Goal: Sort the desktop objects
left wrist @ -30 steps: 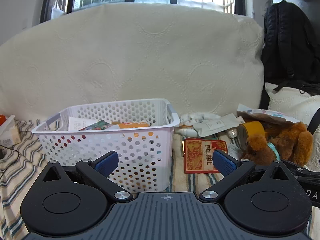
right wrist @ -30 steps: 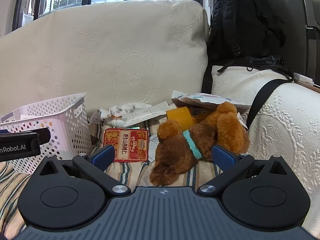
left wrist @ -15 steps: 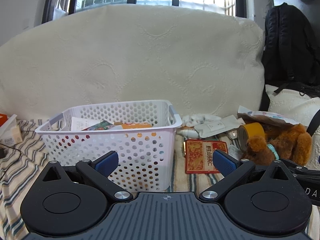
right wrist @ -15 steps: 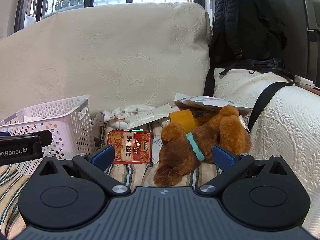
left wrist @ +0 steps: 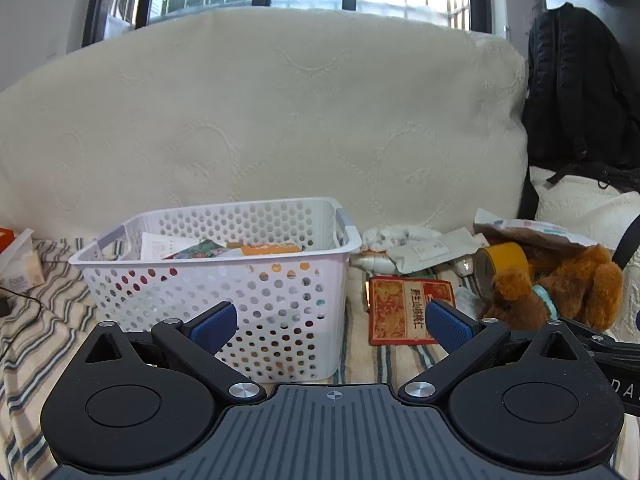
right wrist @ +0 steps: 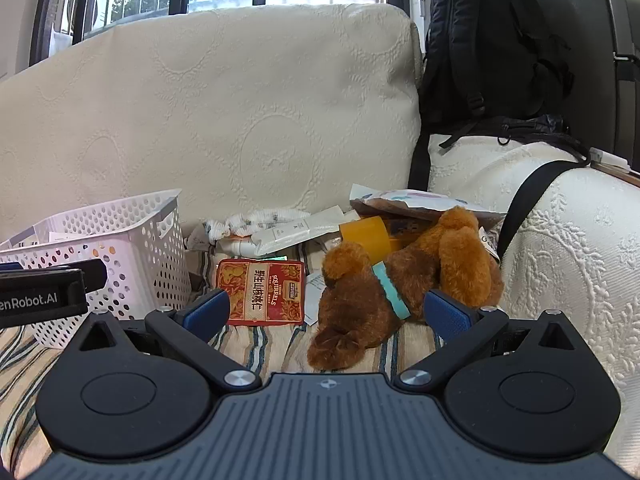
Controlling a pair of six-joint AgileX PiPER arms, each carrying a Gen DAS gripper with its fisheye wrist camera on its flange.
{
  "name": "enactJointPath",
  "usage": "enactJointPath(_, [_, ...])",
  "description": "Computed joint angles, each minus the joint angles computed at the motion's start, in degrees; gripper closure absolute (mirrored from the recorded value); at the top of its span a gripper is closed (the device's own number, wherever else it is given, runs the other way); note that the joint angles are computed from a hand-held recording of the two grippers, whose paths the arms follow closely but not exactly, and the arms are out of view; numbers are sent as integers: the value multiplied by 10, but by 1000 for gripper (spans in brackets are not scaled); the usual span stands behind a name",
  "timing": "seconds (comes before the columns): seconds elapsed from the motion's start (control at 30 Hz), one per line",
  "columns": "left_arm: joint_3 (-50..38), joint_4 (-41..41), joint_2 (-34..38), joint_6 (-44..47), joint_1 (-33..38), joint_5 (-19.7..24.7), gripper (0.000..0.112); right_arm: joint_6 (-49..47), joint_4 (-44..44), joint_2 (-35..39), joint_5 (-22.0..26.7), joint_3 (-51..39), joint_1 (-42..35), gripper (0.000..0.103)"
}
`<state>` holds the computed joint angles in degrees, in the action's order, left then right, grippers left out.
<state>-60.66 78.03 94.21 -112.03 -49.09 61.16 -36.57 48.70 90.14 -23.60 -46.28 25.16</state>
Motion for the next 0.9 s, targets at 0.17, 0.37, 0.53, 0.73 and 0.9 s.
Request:
enactJointPath(0.17, [-20,0,23,17,12,-22,9,65,-81,9,0,10,-28,1])
enactJointPath(0.37, [-79,-2,79,59,36,-62,9,90,-187,34,-86,8,-84,1])
enactJointPath(0.53, [-112,-5,118,79,56,-108,9,-24,-222,105,-161,-54,-121,1])
enactJointPath(0.73, [-141,-12,147,99,81,-142,9,-186,-223,203,-158,-161,-138,1])
enactJointPath(0.9, [-150,-11,157,108,97,-156,9,-271,-172,266,-83,-265,-143,2])
